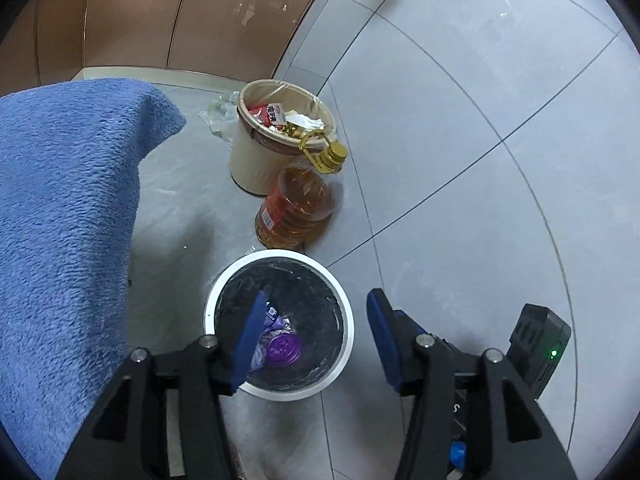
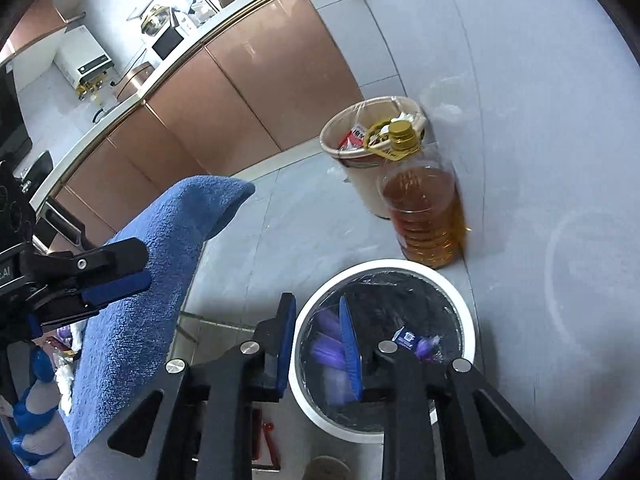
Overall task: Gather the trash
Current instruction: 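Carry both items to the bin and open both tools to drop them, then move both open tools back over the remaining trash on the table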
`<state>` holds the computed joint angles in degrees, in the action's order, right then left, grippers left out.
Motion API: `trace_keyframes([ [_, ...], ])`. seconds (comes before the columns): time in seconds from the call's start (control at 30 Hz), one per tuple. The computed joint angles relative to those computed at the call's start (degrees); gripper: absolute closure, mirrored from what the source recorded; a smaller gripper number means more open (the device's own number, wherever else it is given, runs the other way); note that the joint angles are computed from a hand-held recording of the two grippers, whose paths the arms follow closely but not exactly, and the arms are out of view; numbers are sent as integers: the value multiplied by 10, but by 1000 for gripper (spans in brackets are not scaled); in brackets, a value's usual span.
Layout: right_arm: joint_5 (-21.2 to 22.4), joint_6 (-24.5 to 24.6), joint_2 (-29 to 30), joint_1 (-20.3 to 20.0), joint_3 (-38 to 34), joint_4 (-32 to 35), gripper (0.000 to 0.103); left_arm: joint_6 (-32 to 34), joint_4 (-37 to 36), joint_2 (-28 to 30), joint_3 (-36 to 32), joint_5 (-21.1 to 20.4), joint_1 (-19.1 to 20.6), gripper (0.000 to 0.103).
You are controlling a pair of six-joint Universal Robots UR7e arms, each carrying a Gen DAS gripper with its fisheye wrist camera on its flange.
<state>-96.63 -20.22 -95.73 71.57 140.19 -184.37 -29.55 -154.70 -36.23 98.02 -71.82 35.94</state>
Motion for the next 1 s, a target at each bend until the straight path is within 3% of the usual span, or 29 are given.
trace_keyframes([
  [0.27,-26,-8,-5,56,5,-23,78,1,-39,-84,80,53,-25,53],
  [0.6,-72,-25,18,181,3,-33,67,-22,-68,-221,201,120,-47,52],
  [1.0,-104,-32,105,300,-30,-14,57,-93,1,-432,353,242,-80,46],
])
